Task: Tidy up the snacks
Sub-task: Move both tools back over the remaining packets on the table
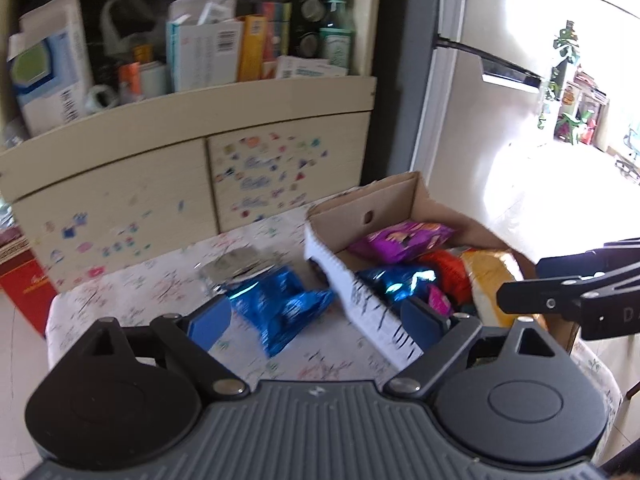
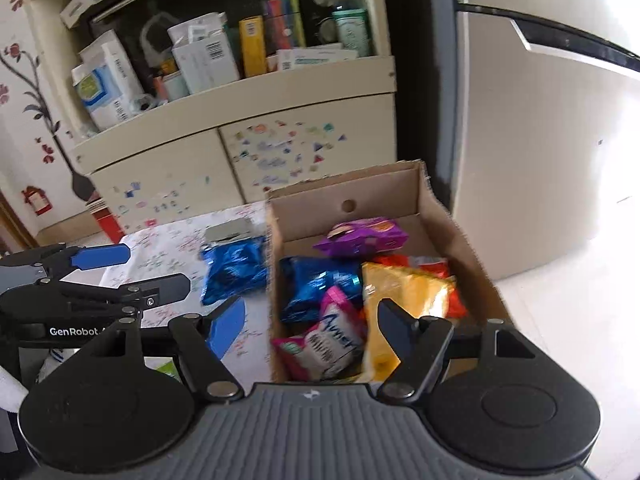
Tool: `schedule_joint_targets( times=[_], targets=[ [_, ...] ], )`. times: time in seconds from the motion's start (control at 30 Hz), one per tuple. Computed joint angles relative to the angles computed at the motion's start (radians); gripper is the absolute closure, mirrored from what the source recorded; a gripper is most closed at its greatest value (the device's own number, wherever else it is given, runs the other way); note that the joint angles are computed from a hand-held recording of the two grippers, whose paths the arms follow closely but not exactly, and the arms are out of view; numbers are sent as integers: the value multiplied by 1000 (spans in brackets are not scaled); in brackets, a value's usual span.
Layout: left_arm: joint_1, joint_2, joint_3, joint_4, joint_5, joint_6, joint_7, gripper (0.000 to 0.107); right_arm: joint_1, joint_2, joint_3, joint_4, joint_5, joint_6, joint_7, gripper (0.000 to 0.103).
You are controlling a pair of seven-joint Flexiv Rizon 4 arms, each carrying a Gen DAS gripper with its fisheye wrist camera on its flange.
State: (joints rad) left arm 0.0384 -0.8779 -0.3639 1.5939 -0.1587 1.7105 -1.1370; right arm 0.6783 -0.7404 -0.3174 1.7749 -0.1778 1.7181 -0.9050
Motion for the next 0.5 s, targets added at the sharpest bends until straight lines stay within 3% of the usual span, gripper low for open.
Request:
schedule_joint_targets(
  times=[0.5],
  targets=[
    [79,72,-6,180,41,-32,56,15,-7,40,101,80,12,14,-32,23]
  ],
)
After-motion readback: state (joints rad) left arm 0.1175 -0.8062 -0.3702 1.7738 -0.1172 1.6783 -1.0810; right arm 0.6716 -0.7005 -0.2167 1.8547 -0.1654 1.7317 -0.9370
